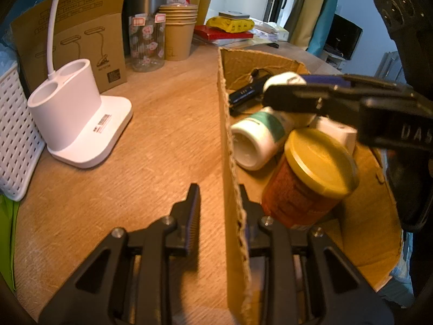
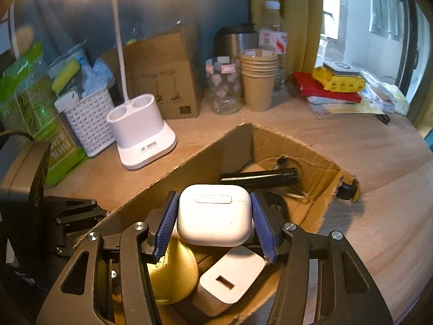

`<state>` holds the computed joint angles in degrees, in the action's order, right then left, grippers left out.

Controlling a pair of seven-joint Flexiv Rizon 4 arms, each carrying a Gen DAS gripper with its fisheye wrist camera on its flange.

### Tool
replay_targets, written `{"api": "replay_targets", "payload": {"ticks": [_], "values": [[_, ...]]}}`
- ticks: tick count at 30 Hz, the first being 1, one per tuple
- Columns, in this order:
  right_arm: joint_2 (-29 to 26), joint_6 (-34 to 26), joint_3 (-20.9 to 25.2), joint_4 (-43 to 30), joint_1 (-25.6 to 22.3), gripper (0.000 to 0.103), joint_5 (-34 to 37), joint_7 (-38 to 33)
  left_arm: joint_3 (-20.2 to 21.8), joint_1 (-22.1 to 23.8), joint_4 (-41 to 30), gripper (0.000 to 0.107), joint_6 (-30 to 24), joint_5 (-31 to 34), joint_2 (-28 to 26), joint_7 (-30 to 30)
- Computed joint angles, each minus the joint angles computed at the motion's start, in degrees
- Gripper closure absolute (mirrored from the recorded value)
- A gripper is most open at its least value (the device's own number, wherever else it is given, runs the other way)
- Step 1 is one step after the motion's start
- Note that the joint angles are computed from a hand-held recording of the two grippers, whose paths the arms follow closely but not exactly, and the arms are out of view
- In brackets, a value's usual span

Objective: Organize rigid objects
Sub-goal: 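Carry the earbud case over the box and lower it inside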

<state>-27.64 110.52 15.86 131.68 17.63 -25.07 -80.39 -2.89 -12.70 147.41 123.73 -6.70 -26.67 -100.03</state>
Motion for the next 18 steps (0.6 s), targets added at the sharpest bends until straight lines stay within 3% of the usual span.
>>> {"api": "replay_targets", "payload": {"ticks": [8,11,15,18], "values": [[-0.3,-1.96,-0.24,-0.2,1.4,0.046,0.68,-1.06,0.03,-0.03,-0.03,0.077,-0.02,0.05,-0.01,-0.05],[0.13,-0.95,-4.24,0.4,6.72,0.046,3.62,-3.04,-0.07,0.15,0.04,0.077,0.0,0.19,0.04,-0.2],[0.33,-1.98,-3.62,0.12,6.29,0.046,4.17,-3.72,-0.04,0.2,0.03,0.076,0.02,0.27,0.02,-0.2],[1.25,-2.27,-5.7,0.72,8.9,0.046,5.92,-5.08,-0.05,0.2,0.03,0.076,0.01,0.28,0.03,-0.22]]}}
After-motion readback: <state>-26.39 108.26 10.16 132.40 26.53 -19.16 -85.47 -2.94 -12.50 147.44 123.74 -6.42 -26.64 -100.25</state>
